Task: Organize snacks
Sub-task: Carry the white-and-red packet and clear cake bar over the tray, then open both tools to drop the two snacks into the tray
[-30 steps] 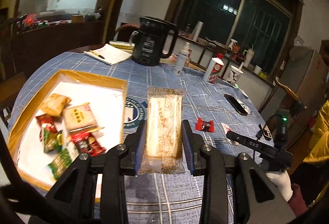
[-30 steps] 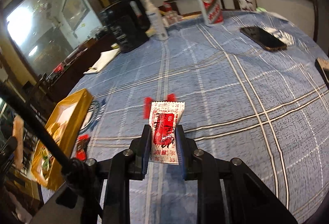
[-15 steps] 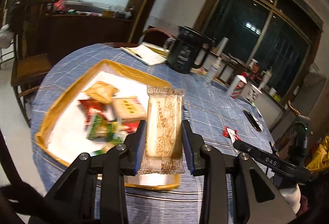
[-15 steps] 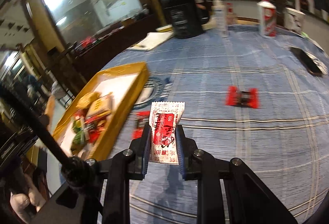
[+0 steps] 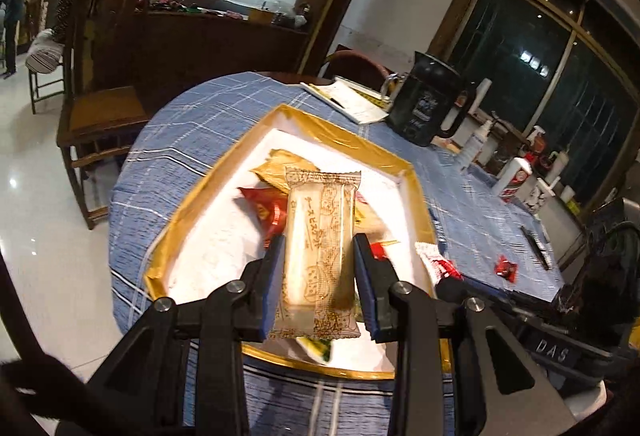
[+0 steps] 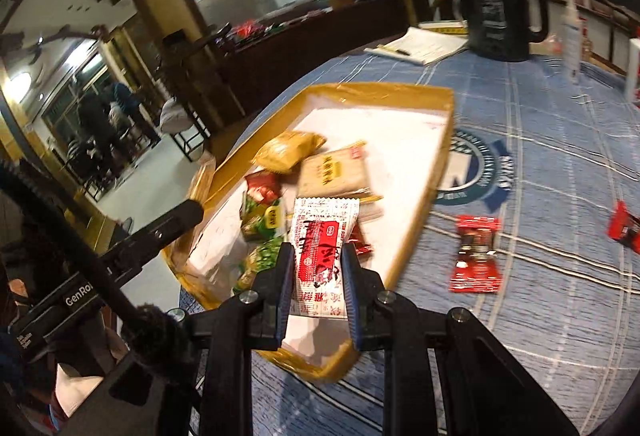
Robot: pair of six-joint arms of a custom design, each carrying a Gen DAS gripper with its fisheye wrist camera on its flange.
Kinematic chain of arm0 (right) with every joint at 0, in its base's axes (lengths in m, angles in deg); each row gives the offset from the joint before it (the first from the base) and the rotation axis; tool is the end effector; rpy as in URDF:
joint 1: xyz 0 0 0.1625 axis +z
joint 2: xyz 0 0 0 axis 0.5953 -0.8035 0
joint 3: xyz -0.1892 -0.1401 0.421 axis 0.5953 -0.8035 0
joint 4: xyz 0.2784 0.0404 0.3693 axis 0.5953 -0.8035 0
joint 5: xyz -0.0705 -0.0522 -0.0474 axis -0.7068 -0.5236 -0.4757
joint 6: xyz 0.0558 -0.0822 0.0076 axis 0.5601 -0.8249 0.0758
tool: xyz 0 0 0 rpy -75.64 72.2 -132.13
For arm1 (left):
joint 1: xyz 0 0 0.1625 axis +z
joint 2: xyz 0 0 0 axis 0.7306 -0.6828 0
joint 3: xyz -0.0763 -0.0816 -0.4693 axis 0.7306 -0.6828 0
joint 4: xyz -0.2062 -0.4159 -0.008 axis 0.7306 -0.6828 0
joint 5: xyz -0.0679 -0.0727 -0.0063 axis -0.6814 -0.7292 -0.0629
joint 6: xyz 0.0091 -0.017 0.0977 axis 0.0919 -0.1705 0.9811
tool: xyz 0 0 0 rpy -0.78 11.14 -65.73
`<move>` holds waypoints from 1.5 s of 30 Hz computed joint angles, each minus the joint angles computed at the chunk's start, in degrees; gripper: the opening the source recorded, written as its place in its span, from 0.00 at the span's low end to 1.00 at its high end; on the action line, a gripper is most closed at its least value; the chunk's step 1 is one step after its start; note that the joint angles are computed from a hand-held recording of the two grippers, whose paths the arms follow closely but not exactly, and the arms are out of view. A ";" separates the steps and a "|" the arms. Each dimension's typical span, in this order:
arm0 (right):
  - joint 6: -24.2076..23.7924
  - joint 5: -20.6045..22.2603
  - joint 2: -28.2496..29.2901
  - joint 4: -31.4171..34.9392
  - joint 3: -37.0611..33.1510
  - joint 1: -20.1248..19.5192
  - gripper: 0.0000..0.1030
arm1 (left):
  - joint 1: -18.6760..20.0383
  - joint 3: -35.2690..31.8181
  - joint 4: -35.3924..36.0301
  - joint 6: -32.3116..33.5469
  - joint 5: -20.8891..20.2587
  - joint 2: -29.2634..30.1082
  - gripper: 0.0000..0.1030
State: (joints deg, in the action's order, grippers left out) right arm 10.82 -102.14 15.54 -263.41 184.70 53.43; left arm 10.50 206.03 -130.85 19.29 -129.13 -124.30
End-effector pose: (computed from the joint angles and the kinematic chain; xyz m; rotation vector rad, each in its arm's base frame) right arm 0.1204 -0.5826 0.0485 0.7709 -2.6313 0.7668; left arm -0.1051 -0.5319 0.0960 0.2451 2.4508 -1.2481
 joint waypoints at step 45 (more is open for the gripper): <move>1.42 1.98 -0.66 -21.35 8.86 -1.10 0.22 | -10.24 0.54 -6.17 9.65 20.47 4.24 0.34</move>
